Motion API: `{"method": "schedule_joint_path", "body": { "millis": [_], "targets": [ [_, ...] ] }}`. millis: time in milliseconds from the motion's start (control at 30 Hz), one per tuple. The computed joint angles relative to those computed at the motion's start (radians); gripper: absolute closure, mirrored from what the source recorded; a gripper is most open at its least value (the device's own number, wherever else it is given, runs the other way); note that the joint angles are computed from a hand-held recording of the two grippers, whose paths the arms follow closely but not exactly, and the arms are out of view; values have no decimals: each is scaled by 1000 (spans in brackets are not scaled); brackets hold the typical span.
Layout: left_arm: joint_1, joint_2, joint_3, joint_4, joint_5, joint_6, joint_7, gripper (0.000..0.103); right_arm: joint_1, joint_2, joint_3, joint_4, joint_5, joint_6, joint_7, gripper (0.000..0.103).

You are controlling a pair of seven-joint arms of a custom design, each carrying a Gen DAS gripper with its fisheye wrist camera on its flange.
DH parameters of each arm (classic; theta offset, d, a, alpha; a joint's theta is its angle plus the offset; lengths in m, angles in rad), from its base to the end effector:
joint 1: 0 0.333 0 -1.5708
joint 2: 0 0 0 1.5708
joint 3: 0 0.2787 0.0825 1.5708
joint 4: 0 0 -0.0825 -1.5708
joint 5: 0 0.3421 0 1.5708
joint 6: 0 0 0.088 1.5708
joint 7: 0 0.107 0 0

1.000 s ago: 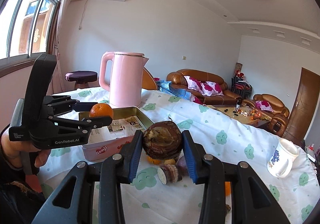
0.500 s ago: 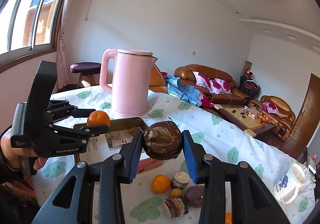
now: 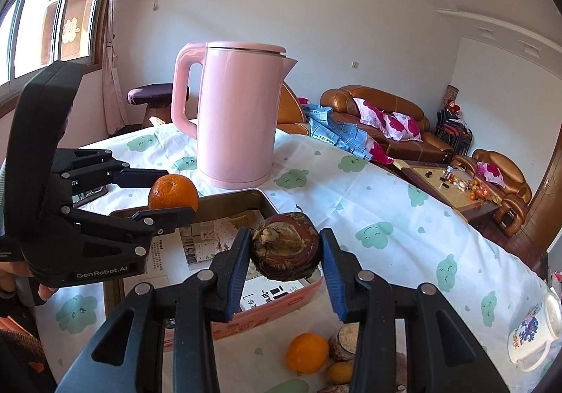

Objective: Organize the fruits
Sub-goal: 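Carry the orange with the left gripper while the right carries the brown fruit over the tin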

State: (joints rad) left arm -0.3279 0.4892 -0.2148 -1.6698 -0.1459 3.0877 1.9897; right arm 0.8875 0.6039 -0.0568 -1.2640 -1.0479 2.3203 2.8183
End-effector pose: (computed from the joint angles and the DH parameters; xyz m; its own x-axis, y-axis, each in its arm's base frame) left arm 0.5938 -0.3136 0.4295 -0.6288 -0.7689 -0.1157 -0.3983 0.4464 -0.8013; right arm 0.4800 0.5178 0.4463 0.0792 -0.9804 0.1805 -0.5227 -0.1950 -0.8299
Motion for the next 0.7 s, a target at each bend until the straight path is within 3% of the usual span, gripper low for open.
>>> {"method": "schedule_joint_path", "body": {
  "millis": [400,700],
  "targets": [
    [-44,47,61,99,77,-116,-54,54,-28,154,-15,179,174,13,-147,61],
    [-32,89,48,174,99,-202,-66,54,-23,209,-37,251,258,6,-209,61]
  ]
}}
